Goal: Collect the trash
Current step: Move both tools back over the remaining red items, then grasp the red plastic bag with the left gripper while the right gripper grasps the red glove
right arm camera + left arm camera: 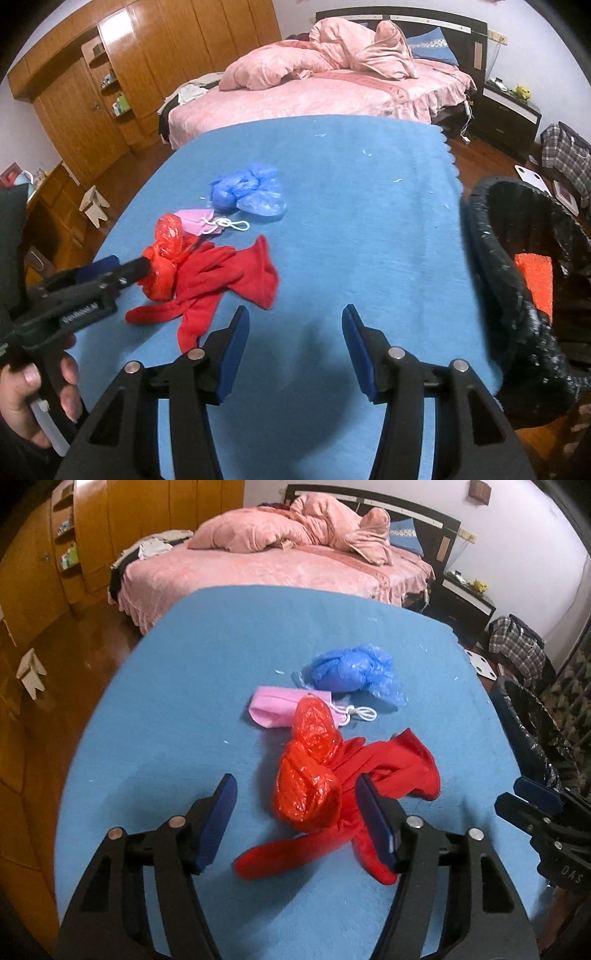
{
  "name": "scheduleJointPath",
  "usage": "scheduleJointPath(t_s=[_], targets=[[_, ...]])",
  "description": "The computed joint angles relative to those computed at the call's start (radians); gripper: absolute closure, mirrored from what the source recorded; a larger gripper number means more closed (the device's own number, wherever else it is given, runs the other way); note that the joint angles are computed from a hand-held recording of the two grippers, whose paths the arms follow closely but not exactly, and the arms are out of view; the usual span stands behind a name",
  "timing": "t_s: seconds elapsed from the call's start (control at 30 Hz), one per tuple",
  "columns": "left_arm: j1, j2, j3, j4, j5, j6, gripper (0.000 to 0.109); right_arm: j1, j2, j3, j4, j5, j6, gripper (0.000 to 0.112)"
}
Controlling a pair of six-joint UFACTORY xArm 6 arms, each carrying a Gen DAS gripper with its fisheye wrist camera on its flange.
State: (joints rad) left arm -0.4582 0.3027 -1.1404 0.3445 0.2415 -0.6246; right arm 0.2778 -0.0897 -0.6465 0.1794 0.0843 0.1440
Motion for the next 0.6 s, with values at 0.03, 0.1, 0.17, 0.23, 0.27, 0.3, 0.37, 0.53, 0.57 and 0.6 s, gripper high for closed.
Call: scheduleJointPath(t_s=[0.03,0.1,0.17,0.23,0.27,0.3,0.37,0.53,0.57,0.6], targets=[[-0.001,0.01,-0.003,-0.024,-0.006,0.022,0.047,0.001,0.006,-0.006,-0.001,0.002,0.002,0.061],[-0.004,0.033,-0.014,-0.075,-0.011,0.07,0.047,0.005,0.028,-0.025,0.0,0.003,0.008,0.061],[-0.005,0.051,-0.023,-0.107,-0.016,0.104,0.047,0.008,0.049,-0.043,-0.014,0.006,0.023,0.061],[-0.004,0.068,-0.031,-0.158,-0.02,0.152,0.054,0.011,0.066,-0.057,-0.03,0.009,0.038,0.061],[-0.004,0.077,-0.035,-0.207,-0.019,0.196,0.066,0.013,0.077,-0.067,-0.027,0.012,0.035,0.061],[-0.005,0.085,-0.04,-0.266,-0.018,0.249,0.069,0.014,0.085,-0.075,-0.032,0.016,0.038,0.061],[-0.001,0.087,-0.034,-0.276,-0.034,0.264,0.07,0.019,0.101,-0.09,-0.028,0.019,0.037,0.061],[0.019,0.064,-0.004,-0.227,-0.065,0.228,0.074,0.031,0.129,-0.117,-0.037,0.019,0.048,0.061],[0.026,0.055,0.005,-0.201,-0.071,0.209,0.075,0.033,0.133,-0.123,-0.04,0.019,0.051,0.061],[0.033,0.049,0.009,-0.165,-0.075,0.182,0.075,0.037,0.137,-0.129,-0.039,0.02,0.052,0.061]])
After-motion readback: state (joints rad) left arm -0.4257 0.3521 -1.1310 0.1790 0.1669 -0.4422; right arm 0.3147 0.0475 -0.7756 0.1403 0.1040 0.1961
